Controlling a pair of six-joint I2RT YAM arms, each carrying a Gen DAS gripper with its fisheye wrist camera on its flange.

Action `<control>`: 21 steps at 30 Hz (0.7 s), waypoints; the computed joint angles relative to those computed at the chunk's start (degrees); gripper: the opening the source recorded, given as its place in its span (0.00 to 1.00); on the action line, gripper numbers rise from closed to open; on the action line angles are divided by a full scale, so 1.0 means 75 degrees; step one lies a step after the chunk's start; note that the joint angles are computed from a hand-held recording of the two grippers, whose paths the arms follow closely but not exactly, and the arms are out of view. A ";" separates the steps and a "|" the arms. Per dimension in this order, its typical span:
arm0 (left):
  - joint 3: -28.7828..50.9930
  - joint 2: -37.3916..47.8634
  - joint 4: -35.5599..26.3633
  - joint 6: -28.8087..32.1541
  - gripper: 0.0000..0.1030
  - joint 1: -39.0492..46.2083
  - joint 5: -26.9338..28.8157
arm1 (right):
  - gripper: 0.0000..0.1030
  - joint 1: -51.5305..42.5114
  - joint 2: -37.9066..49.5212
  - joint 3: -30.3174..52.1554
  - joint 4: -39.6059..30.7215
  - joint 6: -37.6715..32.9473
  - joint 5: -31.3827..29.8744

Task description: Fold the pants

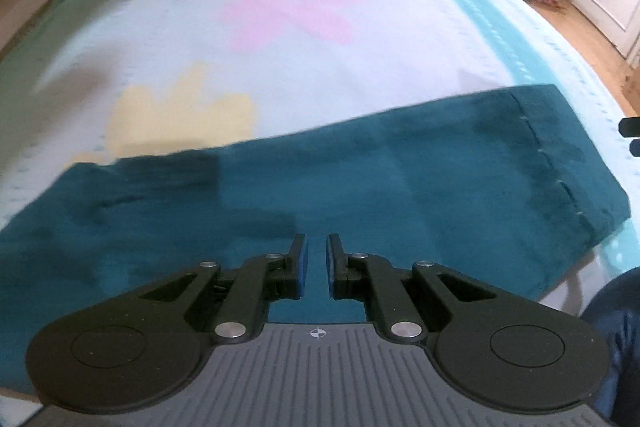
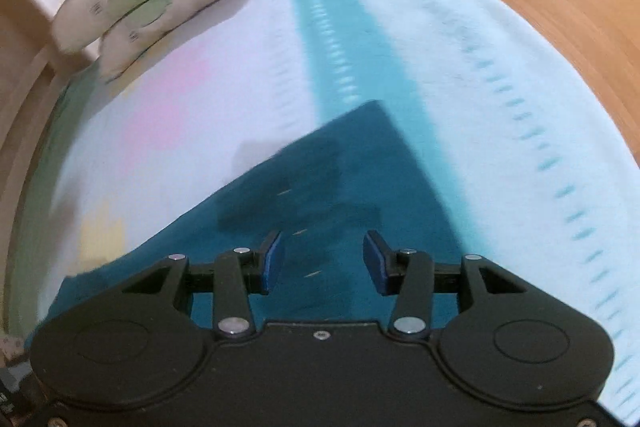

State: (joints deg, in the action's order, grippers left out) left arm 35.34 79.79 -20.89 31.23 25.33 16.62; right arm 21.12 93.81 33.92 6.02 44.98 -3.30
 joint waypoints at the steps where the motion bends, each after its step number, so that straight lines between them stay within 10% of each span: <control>1: -0.0051 0.0106 0.0111 -0.0136 0.10 -0.0163 -0.0055 | 0.53 -0.0237 0.0090 -0.0051 0.0104 -0.0025 -0.0192; 21: -0.0327 0.1449 0.0782 -0.0991 0.10 -0.1180 -0.0868 | 0.64 -0.1970 0.2609 -0.0276 0.2297 -0.1556 -0.2363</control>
State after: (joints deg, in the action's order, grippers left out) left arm 32.89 90.66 -15.03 23.79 16.48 10.12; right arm 6.34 113.38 31.85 23.25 33.31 -21.02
